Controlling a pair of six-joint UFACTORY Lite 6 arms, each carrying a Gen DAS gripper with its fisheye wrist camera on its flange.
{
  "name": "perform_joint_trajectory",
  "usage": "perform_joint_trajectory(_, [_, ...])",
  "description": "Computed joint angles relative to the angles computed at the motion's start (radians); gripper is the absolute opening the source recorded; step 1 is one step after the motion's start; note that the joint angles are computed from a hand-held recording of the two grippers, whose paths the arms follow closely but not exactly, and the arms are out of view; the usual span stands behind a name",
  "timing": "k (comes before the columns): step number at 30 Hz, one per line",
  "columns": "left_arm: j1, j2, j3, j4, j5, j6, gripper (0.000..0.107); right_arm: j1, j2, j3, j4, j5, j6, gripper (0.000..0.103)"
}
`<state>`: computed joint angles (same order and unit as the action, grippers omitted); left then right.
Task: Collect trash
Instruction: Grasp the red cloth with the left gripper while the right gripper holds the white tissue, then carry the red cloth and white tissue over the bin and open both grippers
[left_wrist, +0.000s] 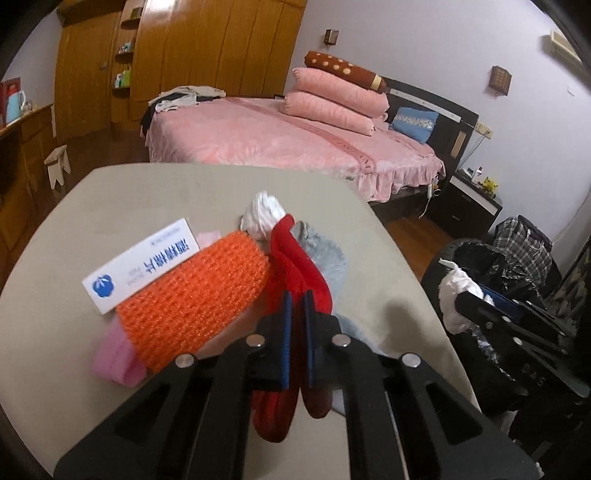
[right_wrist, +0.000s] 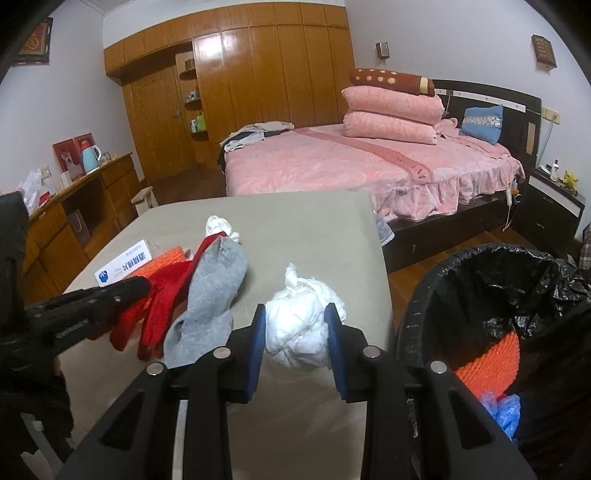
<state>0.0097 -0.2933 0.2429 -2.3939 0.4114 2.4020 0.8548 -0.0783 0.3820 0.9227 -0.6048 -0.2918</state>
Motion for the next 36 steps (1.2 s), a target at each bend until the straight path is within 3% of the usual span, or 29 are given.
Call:
perform_joint_trajectory(4, [0.013, -0.058, -0.032, 0.091, -0.041, -0.075, 0.006, 0.005, -0.004, 0.0, 0.007, 0.0, -0.007, 0.031])
perform_joint_trajectory(8, [0.018, 0.058, 0.013, 0.055, -0.032, -0.03, 0.014, -0.002, 0.017, 0.01, -0.009, 0.007, 0.007, 0.031])
perform_joint_trajectory(10, [-0.004, 0.102, 0.034, -0.039, -0.037, 0.046, 0.045, -0.012, 0.028, 0.015, -0.022, 0.011, 0.016, 0.031])
perform_joint_trajectory(15, [-0.044, 0.254, 0.116, -0.222, -0.012, 0.211, 0.053, -0.035, 0.046, 0.026, -0.048, 0.02, 0.03, 0.031])
perform_joint_trajectory(17, [-0.052, 0.323, 0.156, -0.252, -0.004, 0.238, 0.052, -0.043, 0.056, 0.031, -0.062, 0.024, 0.042, 0.031])
perform_joint_trajectory(18, [-0.048, 0.345, 0.167, -0.235, 0.004, 0.226, 0.045, -0.046, 0.061, 0.035, -0.066, 0.025, 0.042, 0.031])
perform_joint_trajectory(19, [-0.039, 0.369, 0.183, -0.181, 0.013, 0.185, 0.023, -0.047, 0.065, 0.035, -0.069, 0.024, 0.045, 0.031])
perform_joint_trajectory(20, [-0.032, 0.377, 0.184, -0.154, 0.02, 0.167, 0.014, -0.048, 0.066, 0.036, -0.069, 0.024, 0.044, 0.031])
perform_joint_trajectory(27, [0.007, 0.195, 0.094, -0.064, 0.029, 0.084, 0.009, -0.045, 0.046, 0.03, -0.048, 0.018, 0.025, 0.031])
perform_joint_trajectory(36, [-0.055, -0.167, 0.039, 0.225, -0.117, -0.253, 0.009, -0.007, -0.115, -0.004, 0.119, 0.021, -0.15, 0.031])
